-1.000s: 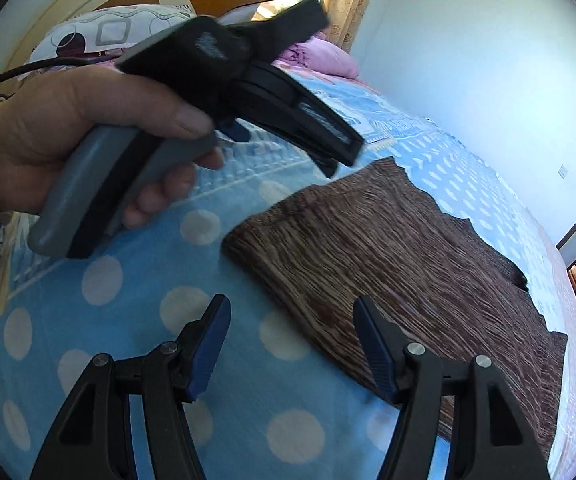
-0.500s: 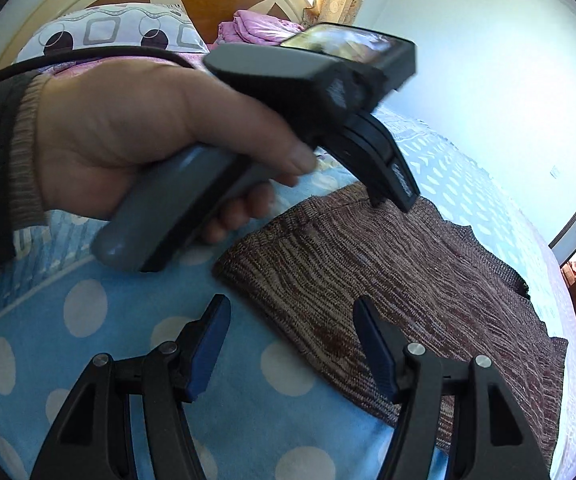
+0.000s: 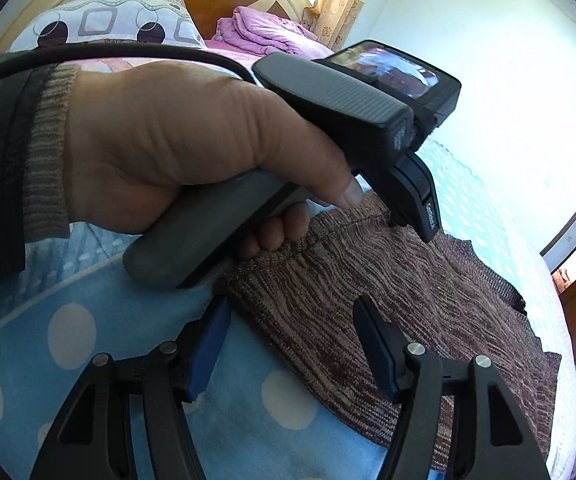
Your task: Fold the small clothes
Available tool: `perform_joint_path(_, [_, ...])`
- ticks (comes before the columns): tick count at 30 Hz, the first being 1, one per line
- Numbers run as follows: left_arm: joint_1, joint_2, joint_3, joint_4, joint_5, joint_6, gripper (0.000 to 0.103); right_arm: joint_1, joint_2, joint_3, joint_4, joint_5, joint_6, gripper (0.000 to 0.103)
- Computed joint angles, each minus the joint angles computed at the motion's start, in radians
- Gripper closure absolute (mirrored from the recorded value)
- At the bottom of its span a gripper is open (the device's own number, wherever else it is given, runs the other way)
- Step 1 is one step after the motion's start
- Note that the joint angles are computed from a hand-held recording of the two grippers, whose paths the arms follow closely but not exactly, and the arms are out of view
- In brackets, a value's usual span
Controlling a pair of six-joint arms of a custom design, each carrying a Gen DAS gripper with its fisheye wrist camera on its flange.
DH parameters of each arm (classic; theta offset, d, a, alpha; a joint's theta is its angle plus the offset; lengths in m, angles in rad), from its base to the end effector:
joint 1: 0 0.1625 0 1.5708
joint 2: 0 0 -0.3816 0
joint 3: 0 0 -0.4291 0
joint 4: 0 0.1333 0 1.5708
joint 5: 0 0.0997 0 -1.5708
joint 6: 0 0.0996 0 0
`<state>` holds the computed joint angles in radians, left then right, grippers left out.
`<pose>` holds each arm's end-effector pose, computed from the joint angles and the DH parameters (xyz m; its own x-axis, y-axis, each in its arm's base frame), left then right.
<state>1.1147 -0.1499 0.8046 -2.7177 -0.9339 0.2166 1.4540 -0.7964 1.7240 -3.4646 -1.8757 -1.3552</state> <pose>-0.1986 -0.8420 -0.0653 -0.7424 0.2694 -0.6134 0.5608 0.7508 -0.3489 0.0259 -0.6666 0.1199 -0.2612 -0.4752 0.8402 -0.8832 0.4690 -0.0093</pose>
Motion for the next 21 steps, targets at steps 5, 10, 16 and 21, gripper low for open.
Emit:
perform_joint_path(5, [0.003,0.008,-0.017,0.008,-0.025,0.006,0.016,0.011,0.008,0.0,-0.001,-0.013,0.01,0.039])
perform_joint_path(10, [0.016,-0.005,-0.011,0.029,-0.106,0.008,0.034,0.013,0.011,-0.003,0.018,-0.013,0.018,0.043])
perform_joint_path(16, [0.017,-0.009,-0.009,0.053,-0.17,0.034,0.072,0.007,0.009,-0.009,0.062,0.006,0.006,0.063])
perform_joint_path(21, [0.026,-0.013,-0.018,0.089,-0.217,0.016,0.077,0.001,-0.006,-0.004,0.113,0.021,0.025,0.075])
